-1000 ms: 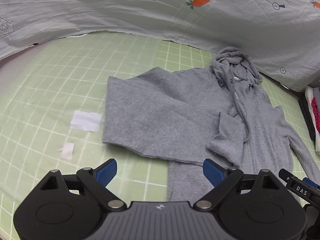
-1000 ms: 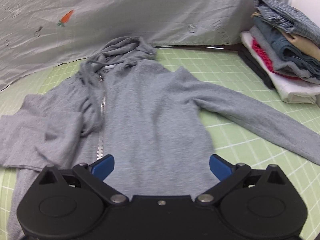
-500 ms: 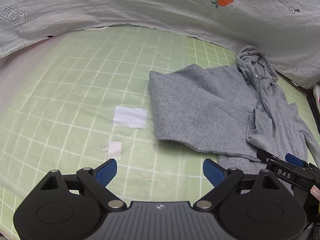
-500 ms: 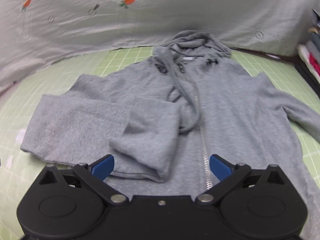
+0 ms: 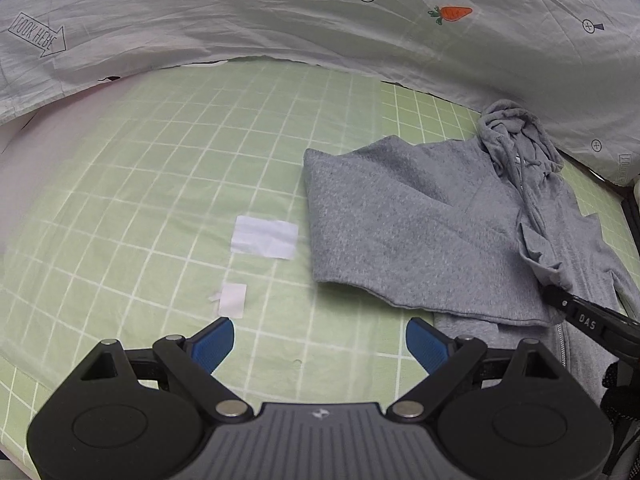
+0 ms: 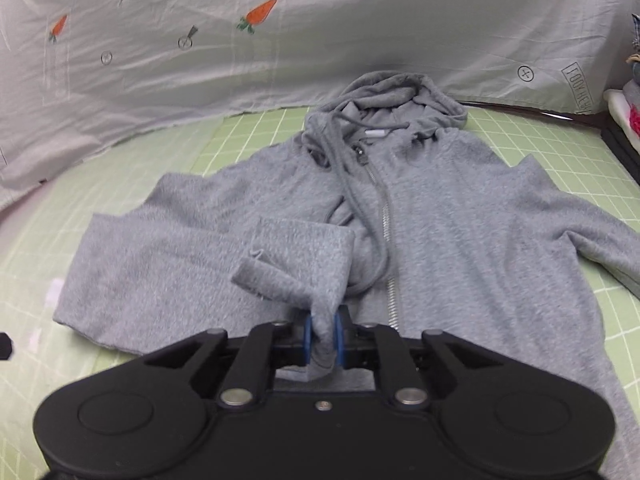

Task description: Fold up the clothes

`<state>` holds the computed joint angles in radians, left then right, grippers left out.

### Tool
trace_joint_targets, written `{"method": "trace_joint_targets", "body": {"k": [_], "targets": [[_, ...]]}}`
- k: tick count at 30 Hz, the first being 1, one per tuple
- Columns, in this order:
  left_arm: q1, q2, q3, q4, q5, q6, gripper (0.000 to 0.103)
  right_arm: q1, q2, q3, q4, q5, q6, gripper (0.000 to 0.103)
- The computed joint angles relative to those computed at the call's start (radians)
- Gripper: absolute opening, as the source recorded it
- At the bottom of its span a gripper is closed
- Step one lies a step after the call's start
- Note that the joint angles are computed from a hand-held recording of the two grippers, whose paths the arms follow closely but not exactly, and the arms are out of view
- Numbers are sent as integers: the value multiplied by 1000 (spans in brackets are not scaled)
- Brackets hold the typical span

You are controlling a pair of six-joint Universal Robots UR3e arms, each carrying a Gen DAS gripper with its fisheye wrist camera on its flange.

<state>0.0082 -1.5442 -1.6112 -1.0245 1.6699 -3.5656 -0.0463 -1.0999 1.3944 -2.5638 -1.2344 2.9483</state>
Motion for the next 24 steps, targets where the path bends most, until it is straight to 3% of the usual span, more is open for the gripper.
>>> {"method": "trace_joint_targets", "body": {"k": [9,14,21,24], "targets": [[-156,-186,188,-25,85,-190,93,-152,-55,-76,90,203,-62,12],[-238,-306,320,-72,136,-262,93,-238,-17,-158,115,266,-45,12],[-273,-466,517,-179,155,-272,93,-323,100,-300,83,305,5,10],[-261,-558,646,-233,170,-250,93,-369,189,-417,71,319,93,5]]}}
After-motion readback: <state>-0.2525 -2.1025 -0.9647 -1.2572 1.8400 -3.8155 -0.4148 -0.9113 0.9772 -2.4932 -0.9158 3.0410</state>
